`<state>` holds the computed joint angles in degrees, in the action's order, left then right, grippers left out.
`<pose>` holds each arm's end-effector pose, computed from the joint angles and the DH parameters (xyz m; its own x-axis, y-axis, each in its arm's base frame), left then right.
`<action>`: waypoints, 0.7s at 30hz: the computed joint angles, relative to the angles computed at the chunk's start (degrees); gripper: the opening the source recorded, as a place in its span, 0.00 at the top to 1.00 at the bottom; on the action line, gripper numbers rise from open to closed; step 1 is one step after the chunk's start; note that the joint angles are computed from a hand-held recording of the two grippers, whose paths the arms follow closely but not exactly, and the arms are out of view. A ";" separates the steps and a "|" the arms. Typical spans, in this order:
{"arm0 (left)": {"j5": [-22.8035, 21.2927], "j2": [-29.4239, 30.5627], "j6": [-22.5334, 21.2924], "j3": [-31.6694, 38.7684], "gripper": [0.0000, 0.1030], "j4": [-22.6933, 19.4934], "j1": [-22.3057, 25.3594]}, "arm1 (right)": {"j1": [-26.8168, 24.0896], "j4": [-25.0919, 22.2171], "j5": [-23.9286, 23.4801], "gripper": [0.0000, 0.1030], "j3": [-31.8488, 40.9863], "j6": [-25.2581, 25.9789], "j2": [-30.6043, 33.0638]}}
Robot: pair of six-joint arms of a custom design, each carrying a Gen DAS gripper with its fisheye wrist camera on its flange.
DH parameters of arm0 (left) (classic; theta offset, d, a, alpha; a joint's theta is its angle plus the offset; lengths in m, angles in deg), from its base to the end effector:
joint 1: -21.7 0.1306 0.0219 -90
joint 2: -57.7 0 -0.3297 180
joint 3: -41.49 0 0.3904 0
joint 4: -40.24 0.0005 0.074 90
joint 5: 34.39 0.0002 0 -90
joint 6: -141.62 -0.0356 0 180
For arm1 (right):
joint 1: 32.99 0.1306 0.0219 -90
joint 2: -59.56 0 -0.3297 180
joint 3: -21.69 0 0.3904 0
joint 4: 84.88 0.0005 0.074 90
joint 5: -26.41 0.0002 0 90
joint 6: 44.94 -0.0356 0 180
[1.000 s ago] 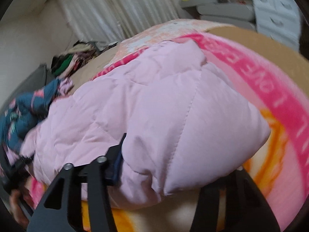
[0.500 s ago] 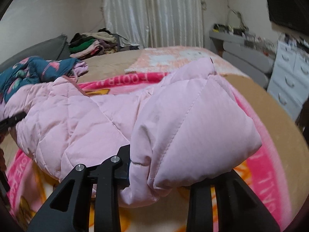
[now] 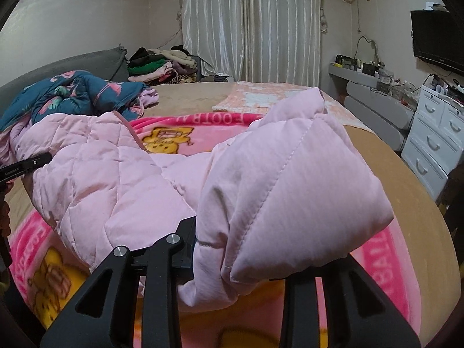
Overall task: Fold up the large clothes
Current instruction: 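Roll the lifted jacket edge over onto the rest of the jacket with both tools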
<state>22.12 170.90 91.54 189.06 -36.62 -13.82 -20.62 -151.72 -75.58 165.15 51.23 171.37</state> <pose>0.4591 -0.3042 0.5838 -0.5201 -0.2863 -0.8047 -0.2352 0.9537 -0.1873 0.5509 0.1279 0.5787 -0.5193 -0.2215 -0.8254 -0.4337 0.9005 0.0312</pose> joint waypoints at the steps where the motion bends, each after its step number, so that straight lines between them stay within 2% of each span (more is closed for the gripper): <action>1: -0.31 -0.67 0.11 -1.08 0.75 0.05 -0.35 | 0.08 0.70 0.10 0.72 -2.06 -0.14 -1.33; 9: -2.31 -6.13 2.24 -10.30 0.74 0.58 -3.50 | -0.46 4.76 0.41 0.72 -15.76 -1.26 -9.97; 16: -2.52 -8.08 4.59 -14.68 0.71 -0.26 -4.03 | -0.55 5.32 0.62 0.70 -19.02 -2.57 -11.37; 21: -1.35 -9.10 6.56 -17.00 0.68 -0.35 -3.49 | -0.23 4.04 1.31 0.68 -18.21 -5.59 -10.01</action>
<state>20.77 161.81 98.10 172.06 -36.97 -17.30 -20.85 -147.68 -74.28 146.94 45.64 161.36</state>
